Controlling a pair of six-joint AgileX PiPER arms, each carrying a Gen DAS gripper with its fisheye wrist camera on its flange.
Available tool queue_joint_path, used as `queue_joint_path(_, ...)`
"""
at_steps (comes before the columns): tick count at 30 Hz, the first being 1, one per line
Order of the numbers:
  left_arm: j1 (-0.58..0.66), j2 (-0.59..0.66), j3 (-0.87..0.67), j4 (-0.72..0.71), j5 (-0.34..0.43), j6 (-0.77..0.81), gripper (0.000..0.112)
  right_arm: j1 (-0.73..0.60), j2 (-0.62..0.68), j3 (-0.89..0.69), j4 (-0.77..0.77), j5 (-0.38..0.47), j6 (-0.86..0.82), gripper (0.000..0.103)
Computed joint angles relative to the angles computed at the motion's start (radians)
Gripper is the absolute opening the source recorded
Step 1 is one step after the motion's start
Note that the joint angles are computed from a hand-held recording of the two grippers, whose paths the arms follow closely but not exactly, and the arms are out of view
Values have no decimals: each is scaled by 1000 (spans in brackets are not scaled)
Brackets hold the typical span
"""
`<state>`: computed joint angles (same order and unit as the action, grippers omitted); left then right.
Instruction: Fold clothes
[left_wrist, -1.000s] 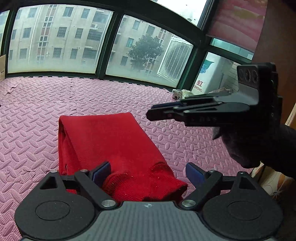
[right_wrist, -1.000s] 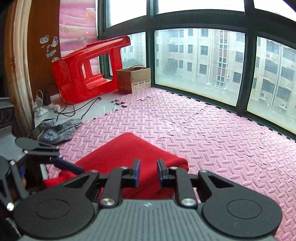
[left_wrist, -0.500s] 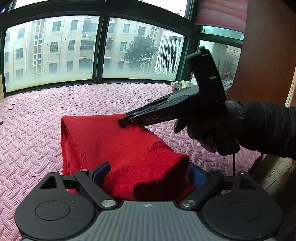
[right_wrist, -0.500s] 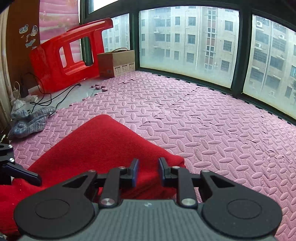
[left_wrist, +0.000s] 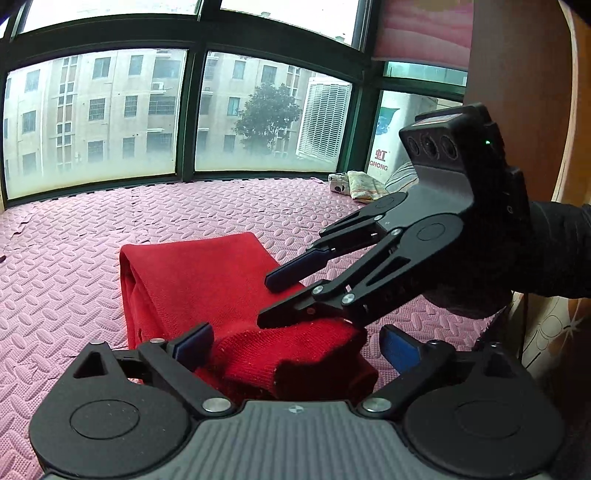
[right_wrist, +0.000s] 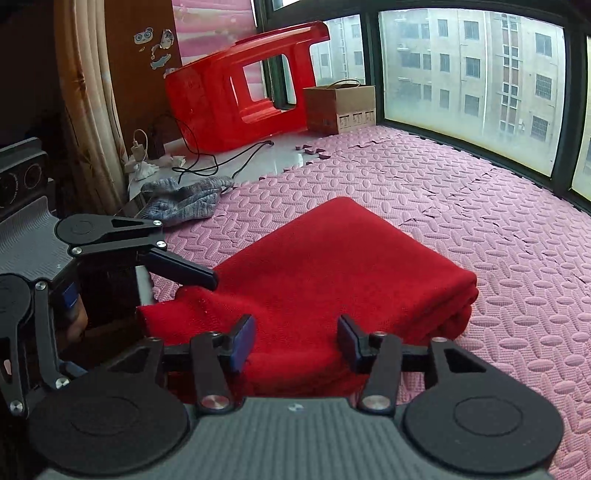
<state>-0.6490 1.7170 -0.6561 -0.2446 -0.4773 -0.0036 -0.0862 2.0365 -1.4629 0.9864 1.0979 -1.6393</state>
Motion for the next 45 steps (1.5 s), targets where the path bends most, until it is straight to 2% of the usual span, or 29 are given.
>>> queue_joint_path(3, -8, -57, 65, -27, -22, 21, 103, -1, 17, -55, 24, 47, 46, 56)
queue_joint_path(5, -7, -90, 100, -52, -15, 25, 103, 10, 19, -65, 29, 41, 49, 57)
queue_joint_path(8, -22, -100, 122, -179, -7, 116, 103, 29, 27, -58, 14, 28, 57, 57)
queue_joint_path(14, -46, -26, 94, -362, -23, 272, 103, 35, 18, -27, 26, -5, 58, 58)
queue_joint_path(18, -20, 17, 66, -375, -16, 271, 102, 18, 21, -60, 53, -3, 93, 62)
queue_joint_path(25, 24, 38, 55, -446, 5, 322, 101, 26, 68, -160, 77, -99, 180, 74)
queue_joint_path(30, 59, 29, 56, -522, -4, 412, 101, 47, 183, -325, 20, -159, 335, 75)
queue_joint_path(33, 100, 25, 52, -579, 1, 455, 102, 49, 258, -431, -22, -148, 449, 75)
queue_joint_path(39, 200, 37, 14, -708, 6, 538, 102, 35, 452, -714, -101, -32, 710, 76)
queue_joint_path(42, 252, 49, -13, -731, 25, 536, 102, 27, 486, -754, -113, 4, 756, 75)
queue_joint_path(45, 279, 52, -32, -755, 33, 556, 102, 6, 467, -692, -83, 26, 724, 63)
